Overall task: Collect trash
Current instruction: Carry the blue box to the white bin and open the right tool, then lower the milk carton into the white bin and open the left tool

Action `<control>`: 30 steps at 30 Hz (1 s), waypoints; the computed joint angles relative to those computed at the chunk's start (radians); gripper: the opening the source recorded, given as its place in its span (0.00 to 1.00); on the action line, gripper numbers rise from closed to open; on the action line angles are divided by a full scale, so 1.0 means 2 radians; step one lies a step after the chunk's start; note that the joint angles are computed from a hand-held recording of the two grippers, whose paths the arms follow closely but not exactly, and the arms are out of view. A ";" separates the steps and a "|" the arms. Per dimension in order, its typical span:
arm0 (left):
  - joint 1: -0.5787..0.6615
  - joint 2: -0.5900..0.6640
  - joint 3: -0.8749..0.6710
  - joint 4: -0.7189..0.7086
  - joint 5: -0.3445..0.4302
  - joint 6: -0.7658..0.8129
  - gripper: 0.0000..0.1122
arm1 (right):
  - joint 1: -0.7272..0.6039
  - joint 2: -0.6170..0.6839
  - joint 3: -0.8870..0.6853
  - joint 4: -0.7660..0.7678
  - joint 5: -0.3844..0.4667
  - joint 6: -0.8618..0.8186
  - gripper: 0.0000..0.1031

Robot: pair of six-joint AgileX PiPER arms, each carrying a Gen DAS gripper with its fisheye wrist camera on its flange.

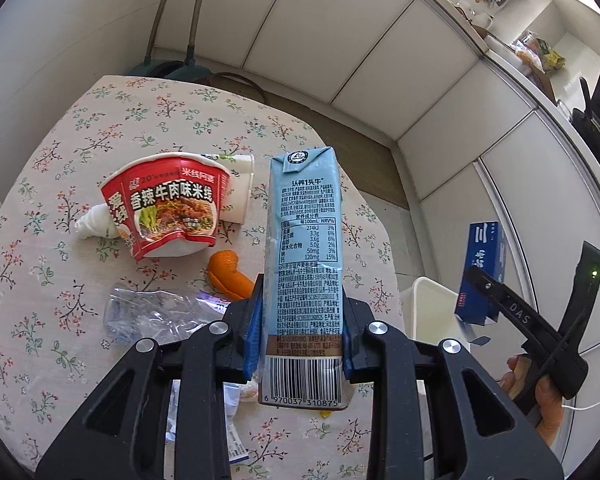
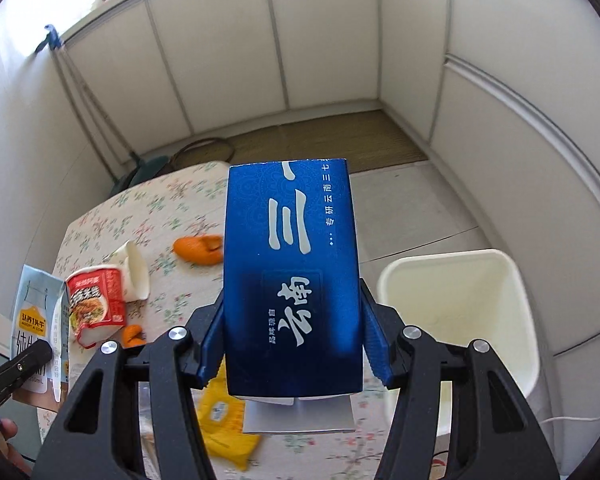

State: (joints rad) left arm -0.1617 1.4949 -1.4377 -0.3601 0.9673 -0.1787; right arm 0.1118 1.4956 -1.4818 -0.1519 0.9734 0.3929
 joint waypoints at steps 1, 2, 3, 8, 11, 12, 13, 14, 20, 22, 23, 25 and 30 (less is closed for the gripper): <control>-0.006 0.001 0.001 0.003 -0.003 -0.003 0.26 | -0.010 -0.010 0.008 -0.008 -0.004 0.002 0.55; -0.015 0.003 0.002 0.007 -0.008 -0.006 0.26 | -0.019 -0.018 0.016 -0.017 -0.008 0.006 0.55; -0.023 0.004 0.002 0.011 -0.011 -0.011 0.26 | -0.031 -0.027 0.024 -0.025 -0.013 0.009 0.55; -0.066 0.012 0.005 0.031 -0.033 -0.027 0.26 | -0.090 -0.054 0.059 -0.059 -0.035 0.035 0.57; -0.099 0.018 0.005 0.049 -0.051 -0.044 0.26 | -0.114 -0.063 0.077 -0.091 -0.043 0.054 0.64; -0.114 0.021 0.004 0.061 -0.059 -0.052 0.26 | -0.127 -0.066 0.081 -0.091 -0.044 0.057 0.71; -0.126 0.022 0.003 0.069 -0.065 -0.058 0.26 | -0.140 -0.069 0.082 -0.088 -0.044 0.056 0.73; -0.140 0.025 0.002 0.079 -0.072 -0.067 0.26 | -0.153 -0.071 0.082 -0.081 -0.047 0.052 0.74; -0.209 0.067 -0.036 0.099 -0.092 -0.102 0.26 | -0.235 -0.095 0.085 -0.045 -0.067 0.024 0.80; -0.232 0.089 -0.060 0.107 -0.089 -0.116 0.26 | -0.255 -0.099 0.086 -0.040 -0.070 0.016 0.80; -0.243 0.102 -0.078 0.112 -0.086 -0.121 0.26 | -0.268 -0.100 0.085 -0.031 -0.072 0.005 0.80; -0.261 0.125 -0.109 0.119 -0.079 -0.127 0.26 | -0.300 -0.099 0.083 -0.002 -0.075 -0.027 0.80; -0.300 0.197 -0.216 0.123 -0.048 -0.132 0.26 | -0.369 -0.094 0.072 0.053 -0.070 -0.099 0.80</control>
